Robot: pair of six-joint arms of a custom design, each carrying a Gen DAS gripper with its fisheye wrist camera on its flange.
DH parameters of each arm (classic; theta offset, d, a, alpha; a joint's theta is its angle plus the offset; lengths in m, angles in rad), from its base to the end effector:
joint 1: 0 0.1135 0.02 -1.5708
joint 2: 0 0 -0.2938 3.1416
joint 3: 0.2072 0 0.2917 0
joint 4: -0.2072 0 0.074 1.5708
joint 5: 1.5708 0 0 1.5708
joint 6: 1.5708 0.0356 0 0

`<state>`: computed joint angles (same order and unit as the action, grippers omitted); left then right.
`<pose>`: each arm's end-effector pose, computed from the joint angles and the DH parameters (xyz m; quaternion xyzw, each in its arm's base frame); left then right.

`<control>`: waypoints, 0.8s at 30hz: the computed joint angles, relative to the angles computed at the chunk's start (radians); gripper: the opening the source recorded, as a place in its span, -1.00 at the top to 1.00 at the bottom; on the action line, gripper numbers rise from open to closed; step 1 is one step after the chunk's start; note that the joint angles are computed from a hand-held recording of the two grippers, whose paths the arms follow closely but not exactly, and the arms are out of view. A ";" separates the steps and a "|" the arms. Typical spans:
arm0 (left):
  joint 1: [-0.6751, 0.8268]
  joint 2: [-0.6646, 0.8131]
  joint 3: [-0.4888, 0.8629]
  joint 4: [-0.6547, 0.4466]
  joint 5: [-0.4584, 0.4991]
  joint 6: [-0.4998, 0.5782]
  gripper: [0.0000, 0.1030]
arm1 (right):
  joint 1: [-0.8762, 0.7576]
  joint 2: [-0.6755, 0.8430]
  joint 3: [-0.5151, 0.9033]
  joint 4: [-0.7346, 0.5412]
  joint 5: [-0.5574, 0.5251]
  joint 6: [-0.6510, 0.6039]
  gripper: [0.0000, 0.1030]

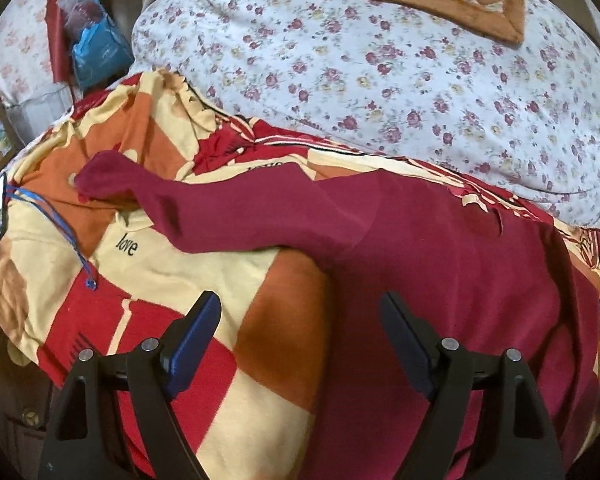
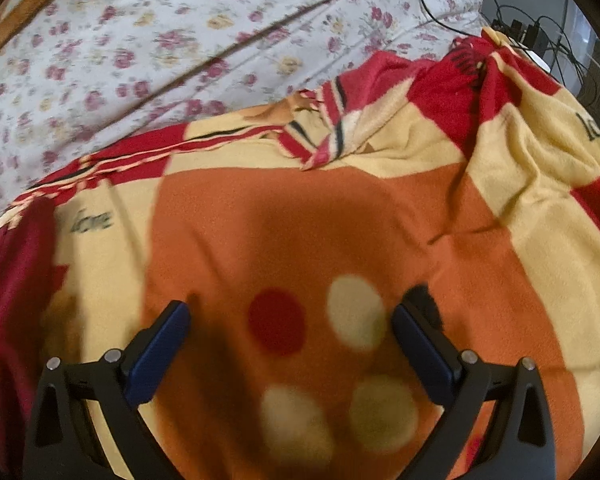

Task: Fold small clothes

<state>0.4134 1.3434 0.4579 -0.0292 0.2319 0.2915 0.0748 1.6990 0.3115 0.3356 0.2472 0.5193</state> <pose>0.2296 0.0918 0.1306 -0.0201 0.9408 0.0077 0.3382 0.2224 0.0079 0.0409 0.2423 0.9286 -0.0394 0.2783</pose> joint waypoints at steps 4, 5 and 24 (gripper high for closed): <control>-0.052 -0.018 -0.017 0.013 -0.035 -0.005 -0.46 | 0.161 -0.230 -0.060 -0.154 0.032 0.120 -0.99; -0.060 -0.018 -0.019 0.012 -0.033 -0.007 -0.46 | 0.223 -0.296 -0.063 -0.217 0.065 0.161 -0.99; -0.111 -0.039 -0.019 -0.015 -0.003 -0.037 -0.46 | 0.850 -0.109 0.394 -0.591 0.362 0.392 -0.99</control>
